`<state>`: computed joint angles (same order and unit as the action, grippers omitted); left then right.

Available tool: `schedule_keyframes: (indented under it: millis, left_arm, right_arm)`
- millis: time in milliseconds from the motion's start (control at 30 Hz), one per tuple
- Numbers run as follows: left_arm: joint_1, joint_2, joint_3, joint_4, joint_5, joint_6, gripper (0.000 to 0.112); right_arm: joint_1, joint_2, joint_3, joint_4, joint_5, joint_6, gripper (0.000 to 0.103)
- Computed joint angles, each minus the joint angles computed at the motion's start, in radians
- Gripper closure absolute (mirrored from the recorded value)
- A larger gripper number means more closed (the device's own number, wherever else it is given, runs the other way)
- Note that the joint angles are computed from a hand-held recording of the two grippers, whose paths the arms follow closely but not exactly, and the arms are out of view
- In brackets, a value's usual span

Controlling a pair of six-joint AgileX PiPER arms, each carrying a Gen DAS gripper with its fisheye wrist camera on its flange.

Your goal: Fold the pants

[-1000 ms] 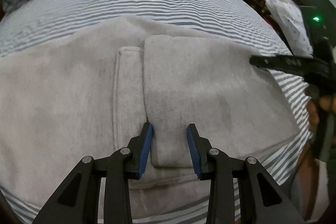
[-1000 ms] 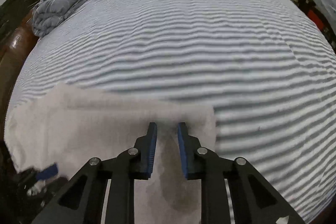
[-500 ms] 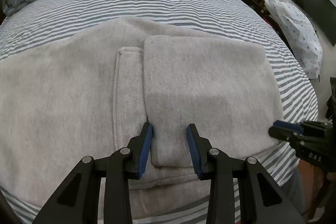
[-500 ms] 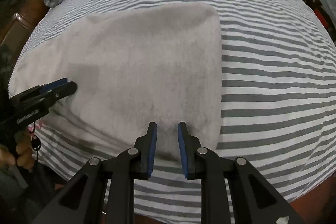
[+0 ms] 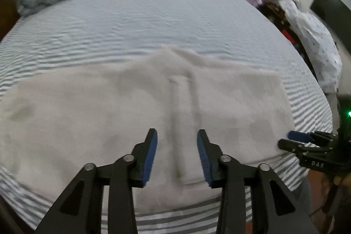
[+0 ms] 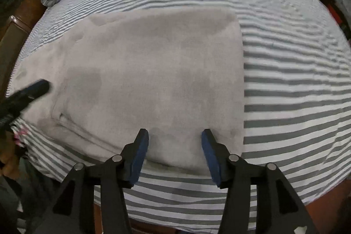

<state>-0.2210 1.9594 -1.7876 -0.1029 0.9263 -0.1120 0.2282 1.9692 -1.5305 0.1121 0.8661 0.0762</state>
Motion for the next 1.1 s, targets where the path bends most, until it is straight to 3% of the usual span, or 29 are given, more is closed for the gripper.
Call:
schedule_keyframes:
  millis: [67, 167, 333, 433, 533, 800, 1100]
  left_arm:
    - [0.057, -0.054, 0.044, 0.006, -0.016, 0.015, 0.059]
    - [0.181, -0.136, 0.119, -0.001, -0.043, 0.045, 0.058]
    - [0.432, -0.206, 0.202, -0.147, -0.055, 0.159, 0.044]
    - [0.612, -0.187, 0.204, -0.392, 0.033, 0.289, 0.03]
    - [0.738, -0.149, 0.219, -0.535, 0.112, 0.327, 0.03]
    - [0.83, -0.03, 0.308, -0.738, 0.233, 0.305, 0.03]
    - [0.808, 0.075, 0.255, -0.781, 0.183, 0.313, 0.03]
  right_arm:
    - [0.017, -0.023, -0.005, -0.013, -0.011, 0.014, 0.055]
    - [0.058, -0.041, -0.039, -0.037, -0.011, 0.034, 0.052]
    - [0.126, 0.035, -0.2, 0.025, 0.064, 0.013, 0.051]
    - [0.158, 0.085, -0.271, 0.081, 0.095, -0.001, 0.051]
    - [0.192, 0.147, -0.365, 0.126, 0.139, 0.007, 0.051]
    - [0.267, 0.253, -0.529, 0.088, 0.225, 0.063, 0.051]
    - [0.278, 0.314, -0.612, 0.043, 0.282, 0.088, 0.051]
